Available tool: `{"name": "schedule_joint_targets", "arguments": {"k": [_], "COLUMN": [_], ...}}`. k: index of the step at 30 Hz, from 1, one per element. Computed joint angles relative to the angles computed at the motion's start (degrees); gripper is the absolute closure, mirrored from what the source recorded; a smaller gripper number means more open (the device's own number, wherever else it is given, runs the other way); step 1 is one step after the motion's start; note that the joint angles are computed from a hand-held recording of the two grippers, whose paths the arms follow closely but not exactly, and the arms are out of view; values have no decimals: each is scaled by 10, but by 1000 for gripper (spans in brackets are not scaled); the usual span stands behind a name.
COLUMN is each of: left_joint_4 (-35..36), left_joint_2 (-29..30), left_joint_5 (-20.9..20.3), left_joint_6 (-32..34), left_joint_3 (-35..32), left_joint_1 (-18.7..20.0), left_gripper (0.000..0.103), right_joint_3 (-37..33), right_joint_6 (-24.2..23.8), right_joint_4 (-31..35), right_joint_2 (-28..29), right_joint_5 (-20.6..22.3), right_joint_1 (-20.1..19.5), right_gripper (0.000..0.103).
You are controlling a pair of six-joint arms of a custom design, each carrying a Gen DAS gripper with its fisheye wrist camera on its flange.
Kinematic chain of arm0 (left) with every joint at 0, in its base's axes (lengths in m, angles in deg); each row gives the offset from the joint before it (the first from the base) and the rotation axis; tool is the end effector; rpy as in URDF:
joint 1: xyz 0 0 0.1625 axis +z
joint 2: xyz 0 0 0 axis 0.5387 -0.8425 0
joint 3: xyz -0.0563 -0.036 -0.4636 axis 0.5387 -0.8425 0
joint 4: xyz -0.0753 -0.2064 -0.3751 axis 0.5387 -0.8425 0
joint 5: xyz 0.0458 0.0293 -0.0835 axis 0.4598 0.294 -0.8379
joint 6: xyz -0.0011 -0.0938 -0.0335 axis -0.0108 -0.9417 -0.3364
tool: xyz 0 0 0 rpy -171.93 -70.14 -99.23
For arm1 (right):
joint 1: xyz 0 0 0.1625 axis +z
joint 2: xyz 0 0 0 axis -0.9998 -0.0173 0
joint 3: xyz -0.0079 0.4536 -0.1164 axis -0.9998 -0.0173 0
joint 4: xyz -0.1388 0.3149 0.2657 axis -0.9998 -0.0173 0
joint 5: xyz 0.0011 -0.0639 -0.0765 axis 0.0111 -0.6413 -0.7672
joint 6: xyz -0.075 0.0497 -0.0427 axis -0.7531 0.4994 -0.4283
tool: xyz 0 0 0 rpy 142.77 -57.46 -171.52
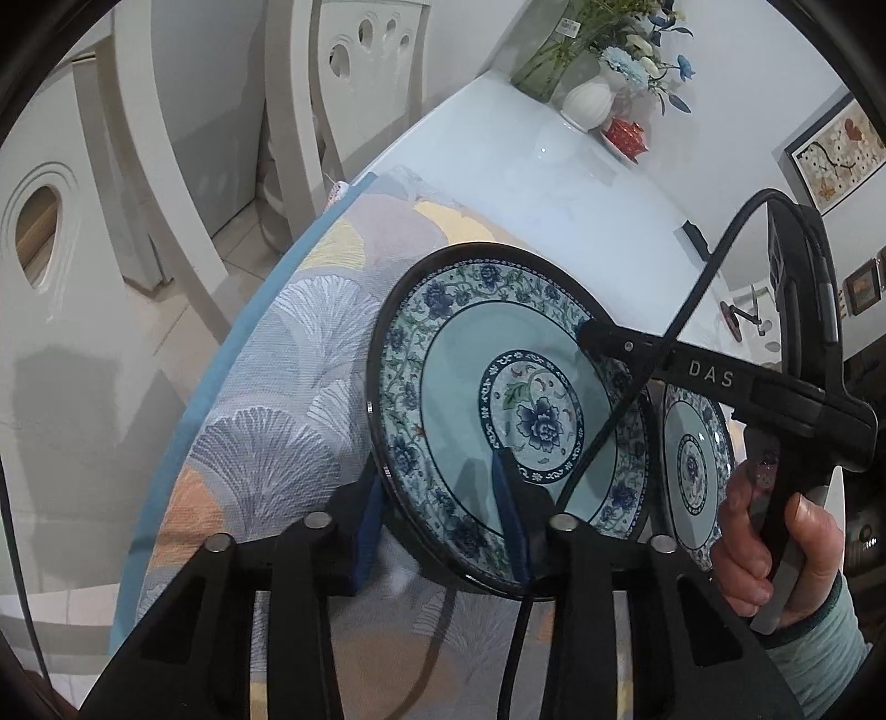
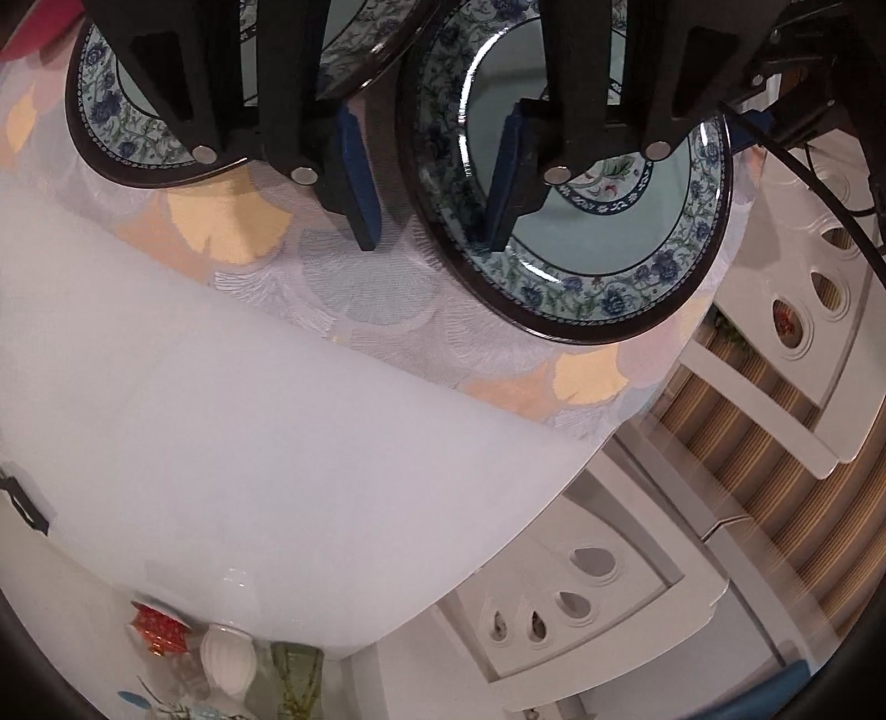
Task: Organize plates and bowls
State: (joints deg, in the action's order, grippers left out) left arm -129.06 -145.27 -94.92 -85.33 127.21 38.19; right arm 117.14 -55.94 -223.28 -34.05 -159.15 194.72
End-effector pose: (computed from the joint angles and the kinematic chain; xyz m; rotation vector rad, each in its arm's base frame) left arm -0.0256 -0.6439 0.2435 -0.1747 2.6248 -0.7867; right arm 0.3166 -0.8012 -0.0322 0.7348 -2.5501 0.2207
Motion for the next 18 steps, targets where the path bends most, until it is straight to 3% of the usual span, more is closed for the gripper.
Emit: {"name": "schedule_joint_targets", "arguments": {"k": [5,9,18], "left_joint_4": [-2,-9,-15], "left_joint_2": [-12,-27,-73], "left_joint_5": [-21,-15,-3], "left_joint_6": [-14,-24,-52], "left_joint_3": [6,21,63], "left_joint_1": [8,1,-32], "left_gripper": [80,80,80], "right_joint_3": [3,17,96], "right_joint_6": [-34,-21,-11], "right_joint_4": [2,7,-49], "right_joint_2": [3,-10,-64], "right_joint_5": [-11,3,1], "right_joint_1": [7,8,36], "right_gripper": [69,69,69]}}
